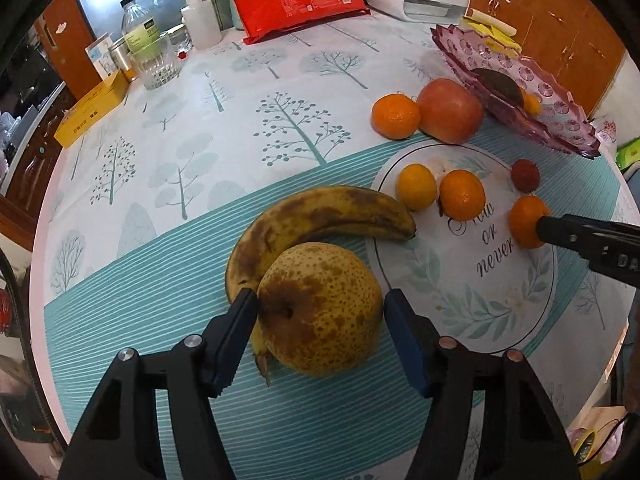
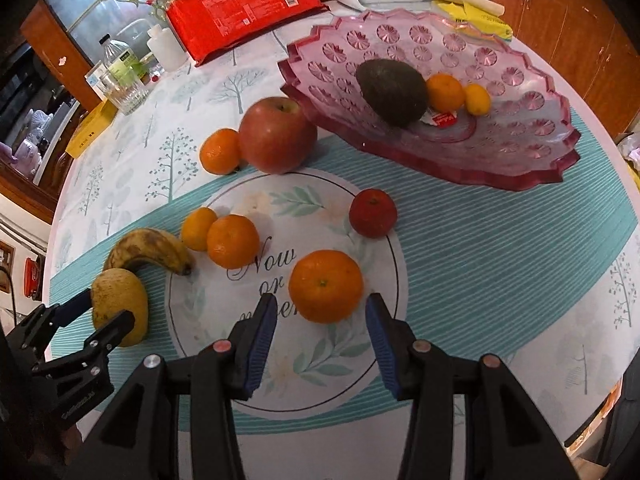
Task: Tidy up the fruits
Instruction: 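Grasp the spotted pear with the left gripper while the right gripper grasps a large orange, then lift and carry the pear and the orange over the pink bowl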
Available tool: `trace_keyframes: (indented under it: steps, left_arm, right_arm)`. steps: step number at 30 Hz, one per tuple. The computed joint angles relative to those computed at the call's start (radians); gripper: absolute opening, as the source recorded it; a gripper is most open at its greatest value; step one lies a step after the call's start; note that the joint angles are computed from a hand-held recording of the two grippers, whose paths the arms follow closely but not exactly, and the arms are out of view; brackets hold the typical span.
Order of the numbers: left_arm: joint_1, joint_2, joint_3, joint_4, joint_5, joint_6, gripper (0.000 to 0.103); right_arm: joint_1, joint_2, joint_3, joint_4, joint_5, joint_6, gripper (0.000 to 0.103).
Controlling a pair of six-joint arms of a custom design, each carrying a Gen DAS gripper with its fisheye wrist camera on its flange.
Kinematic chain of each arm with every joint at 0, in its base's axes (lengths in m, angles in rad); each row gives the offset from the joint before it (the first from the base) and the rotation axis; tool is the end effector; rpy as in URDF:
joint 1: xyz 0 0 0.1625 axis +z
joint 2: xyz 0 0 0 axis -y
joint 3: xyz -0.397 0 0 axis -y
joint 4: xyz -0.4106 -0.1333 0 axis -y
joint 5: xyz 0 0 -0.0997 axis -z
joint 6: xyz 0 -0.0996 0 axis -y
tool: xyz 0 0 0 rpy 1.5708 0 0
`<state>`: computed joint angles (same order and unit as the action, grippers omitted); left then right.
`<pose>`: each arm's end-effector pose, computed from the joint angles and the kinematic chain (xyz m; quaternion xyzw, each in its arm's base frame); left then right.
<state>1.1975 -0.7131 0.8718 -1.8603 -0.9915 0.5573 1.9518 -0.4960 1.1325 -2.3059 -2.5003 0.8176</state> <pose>-0.1225 -0.8278 0.2877 0.4124 0.8630 -0.0362 0.2896 0.3413 -0.7083 0.0579 -0.2149 -0.8669 0.2889 0.3448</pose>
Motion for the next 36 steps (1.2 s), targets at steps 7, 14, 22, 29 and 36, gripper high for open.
trace_keyframes:
  steps: [7, 14, 22, 29, 36]
  left_arm:
    - [0.013, 0.014, -0.040, 0.031, -0.056, -0.074, 0.065]
    - [0.026, 0.055, -0.121, 0.158, -0.060, -0.198, 0.071]
    - [0.027, 0.046, -0.085, 0.160, -0.039, -0.257, 0.071]
    - [0.026, 0.059, -0.095, 0.153, -0.027, -0.294, 0.068]
    - [0.031, 0.050, -0.084, 0.149, -0.070, -0.304, 0.067]
  right_arm:
    - [-0.020, 0.014, -0.002, -0.031, 0.010, -0.042, 0.046]
    - [-0.028, 0.036, -0.020, -0.056, 0.002, -0.101, 0.047]
    - [-0.035, 0.030, 0.003, -0.111, 0.016, -0.144, 0.047]
    - [-0.034, 0.037, 0.008, -0.148, 0.004, -0.188, 0.046]
    - [-0.027, 0.013, 0.052, -0.169, 0.016, -0.183, 0.044]
